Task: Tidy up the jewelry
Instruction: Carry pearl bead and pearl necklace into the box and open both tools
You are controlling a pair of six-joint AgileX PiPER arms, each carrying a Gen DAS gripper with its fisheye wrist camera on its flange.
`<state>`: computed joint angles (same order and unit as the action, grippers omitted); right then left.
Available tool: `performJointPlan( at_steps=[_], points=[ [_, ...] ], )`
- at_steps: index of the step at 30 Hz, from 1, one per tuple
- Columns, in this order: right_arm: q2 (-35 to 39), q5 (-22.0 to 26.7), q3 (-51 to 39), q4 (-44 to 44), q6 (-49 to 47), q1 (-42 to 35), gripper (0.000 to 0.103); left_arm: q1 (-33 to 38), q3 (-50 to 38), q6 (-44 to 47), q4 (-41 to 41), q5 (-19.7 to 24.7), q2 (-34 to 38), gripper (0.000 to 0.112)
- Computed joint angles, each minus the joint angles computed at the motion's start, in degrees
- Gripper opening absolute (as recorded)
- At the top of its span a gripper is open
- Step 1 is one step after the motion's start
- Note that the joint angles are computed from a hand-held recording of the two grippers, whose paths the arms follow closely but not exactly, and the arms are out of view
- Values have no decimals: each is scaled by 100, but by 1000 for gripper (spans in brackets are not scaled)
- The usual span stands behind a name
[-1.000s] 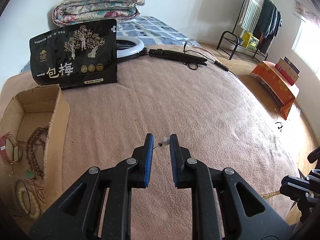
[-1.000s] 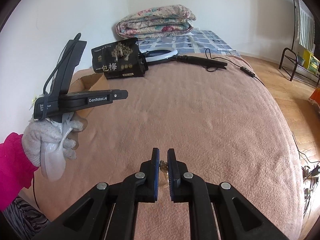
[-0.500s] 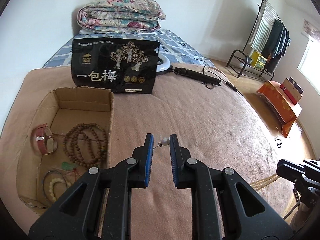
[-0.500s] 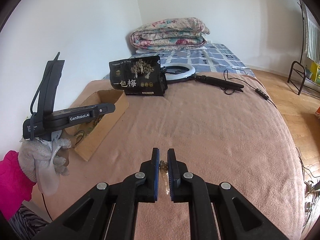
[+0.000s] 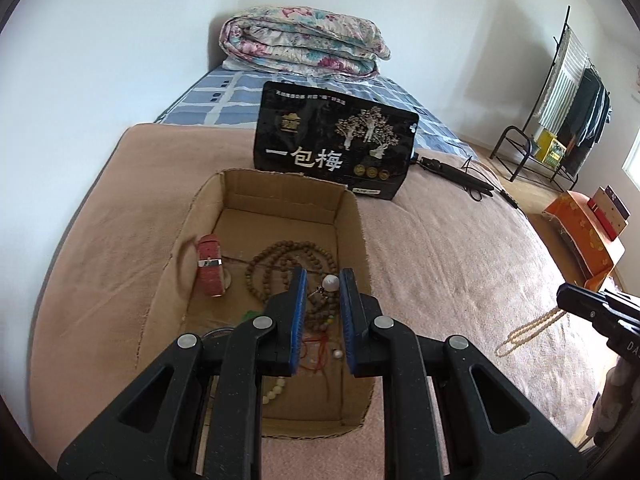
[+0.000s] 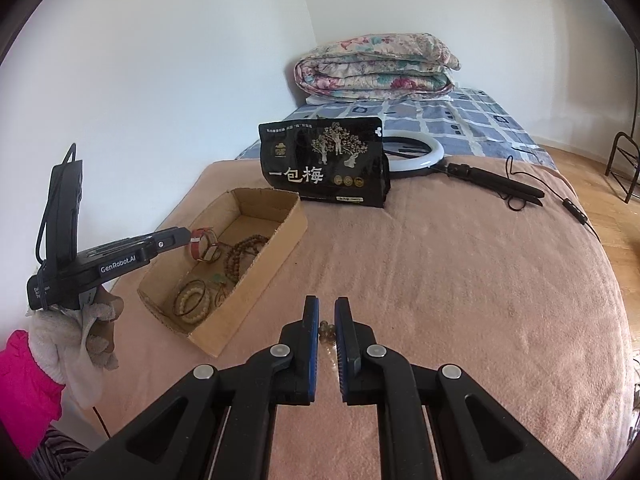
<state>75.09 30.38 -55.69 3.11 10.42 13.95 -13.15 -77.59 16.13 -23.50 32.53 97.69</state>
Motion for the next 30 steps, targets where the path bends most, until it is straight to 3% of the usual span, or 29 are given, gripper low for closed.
performJointPlan(
  at_steps=[14,23,30],
  points=[
    [1423,32,-1697,-368,328,687,6,632,434,990,-516,98,-234,15],
    [2278,21,-2711,-216,242,1005,6,846,491,1184,-628,198,-238,15],
    [2719,15,-3007,165,-5,1112,6,919,467,1211,-588,252,-190,15]
  ],
)
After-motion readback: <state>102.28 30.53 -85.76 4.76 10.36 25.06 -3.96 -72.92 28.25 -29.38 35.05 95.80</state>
